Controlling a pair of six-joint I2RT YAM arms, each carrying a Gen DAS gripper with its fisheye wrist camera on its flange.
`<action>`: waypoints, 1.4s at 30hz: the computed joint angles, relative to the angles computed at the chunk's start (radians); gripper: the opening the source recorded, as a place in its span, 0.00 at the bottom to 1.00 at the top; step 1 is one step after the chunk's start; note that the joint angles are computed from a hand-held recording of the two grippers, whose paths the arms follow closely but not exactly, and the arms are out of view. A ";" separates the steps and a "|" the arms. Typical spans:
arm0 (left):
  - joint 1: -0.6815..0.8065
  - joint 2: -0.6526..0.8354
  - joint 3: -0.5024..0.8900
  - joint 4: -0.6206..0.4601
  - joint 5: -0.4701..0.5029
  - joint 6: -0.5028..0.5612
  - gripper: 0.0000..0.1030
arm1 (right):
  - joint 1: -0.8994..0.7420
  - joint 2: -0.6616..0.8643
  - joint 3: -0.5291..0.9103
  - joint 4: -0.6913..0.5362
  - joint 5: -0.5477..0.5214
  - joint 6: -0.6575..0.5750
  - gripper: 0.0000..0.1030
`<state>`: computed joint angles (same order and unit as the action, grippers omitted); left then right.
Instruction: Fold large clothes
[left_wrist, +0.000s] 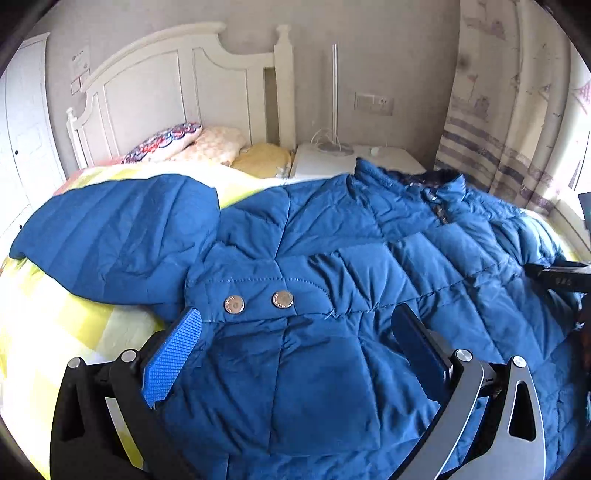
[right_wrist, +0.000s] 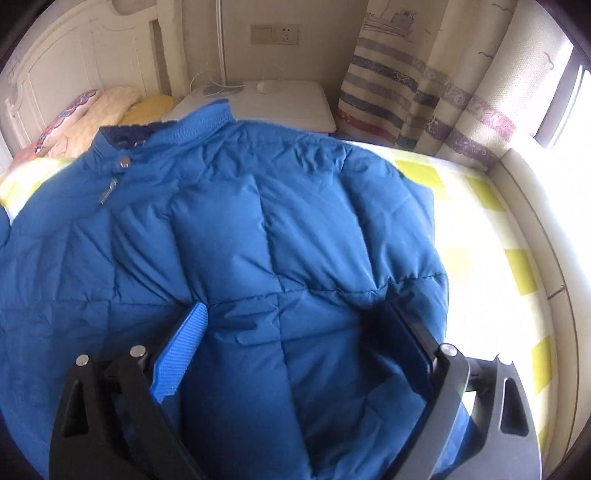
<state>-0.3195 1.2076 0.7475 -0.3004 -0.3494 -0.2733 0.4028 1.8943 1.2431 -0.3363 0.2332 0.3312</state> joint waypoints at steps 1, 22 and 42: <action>-0.008 -0.017 -0.002 0.000 0.009 0.013 0.96 | -0.010 -0.011 0.000 -0.009 -0.007 0.012 0.95; 0.083 0.127 0.048 -0.049 0.145 0.027 0.96 | 0.153 -0.386 -0.462 0.173 0.465 -0.325 0.75; 0.045 0.195 0.100 -0.081 0.115 0.124 0.96 | 0.135 -0.418 -0.543 0.240 0.402 -0.491 0.36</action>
